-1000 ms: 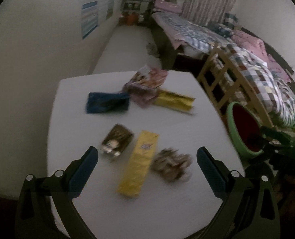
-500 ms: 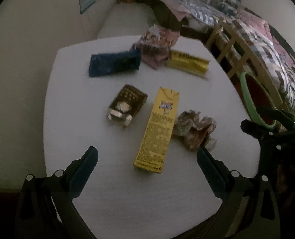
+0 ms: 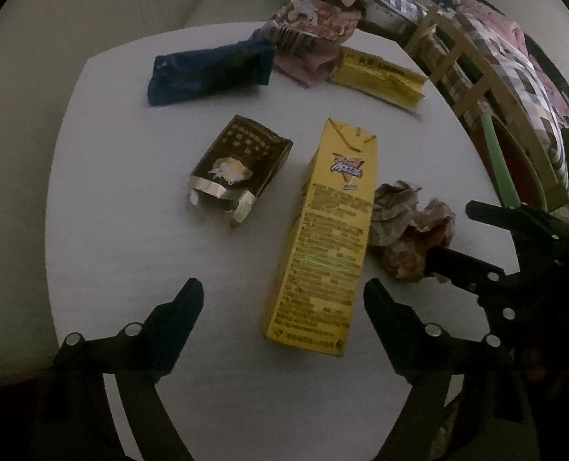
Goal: Collect trash
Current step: 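Grasp the yellow iced-tea carton with the left tool while the right tool grasps the crumpled paper ball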
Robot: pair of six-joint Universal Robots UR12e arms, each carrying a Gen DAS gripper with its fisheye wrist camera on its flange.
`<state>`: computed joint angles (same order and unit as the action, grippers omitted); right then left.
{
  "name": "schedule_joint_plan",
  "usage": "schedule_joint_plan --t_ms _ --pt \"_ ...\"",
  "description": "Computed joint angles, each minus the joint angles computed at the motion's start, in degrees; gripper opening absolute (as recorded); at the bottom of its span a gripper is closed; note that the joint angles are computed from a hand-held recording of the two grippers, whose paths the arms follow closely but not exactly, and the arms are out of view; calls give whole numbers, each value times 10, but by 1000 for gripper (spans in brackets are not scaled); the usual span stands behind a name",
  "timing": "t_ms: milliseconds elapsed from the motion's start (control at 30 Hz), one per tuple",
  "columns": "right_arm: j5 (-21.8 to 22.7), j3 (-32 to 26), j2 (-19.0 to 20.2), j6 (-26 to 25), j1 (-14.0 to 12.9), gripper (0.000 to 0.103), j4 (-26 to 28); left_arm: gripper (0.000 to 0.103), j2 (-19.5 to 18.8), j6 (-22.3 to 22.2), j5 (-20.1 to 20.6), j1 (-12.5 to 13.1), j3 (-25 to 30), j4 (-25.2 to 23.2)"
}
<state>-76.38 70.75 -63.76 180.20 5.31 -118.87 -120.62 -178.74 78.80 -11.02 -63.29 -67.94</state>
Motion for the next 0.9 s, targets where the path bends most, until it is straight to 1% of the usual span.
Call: schedule_joint_plan --t_ms 167,200,267,333,367,433,467,533,633,900 --pt "24 -7 9 0 -2 81 10 62 -5 -5 -13 3 -1 -4" --pt "32 -8 11 -1 -2 77 14 61 -6 -6 -15 3 0 -5" --pt "46 -10 13 1 -4 70 21 53 -7 -6 -21 4 -2 -5" --pt "52 -12 14 -5 -4 54 27 47 -7 -3 -26 4 -2 -5" --pt "62 -13 15 -8 -5 51 29 44 -7 -2 -27 3 -2 -5" --pt "75 -13 15 -10 -6 40 30 39 -6 0 -31 3 -5 -4" --pt "77 -13 15 -12 -5 39 30 39 -5 0 -30 2 -6 -2" --pt "77 -13 13 -12 -5 34 30 38 -4 -3 -27 1 -7 3" --pt "76 -10 10 -15 -5 30 28 37 -2 -6 -27 1 -10 9" --pt "62 0 -4 -14 -6 29 15 36 9 -15 -25 1 -20 27"
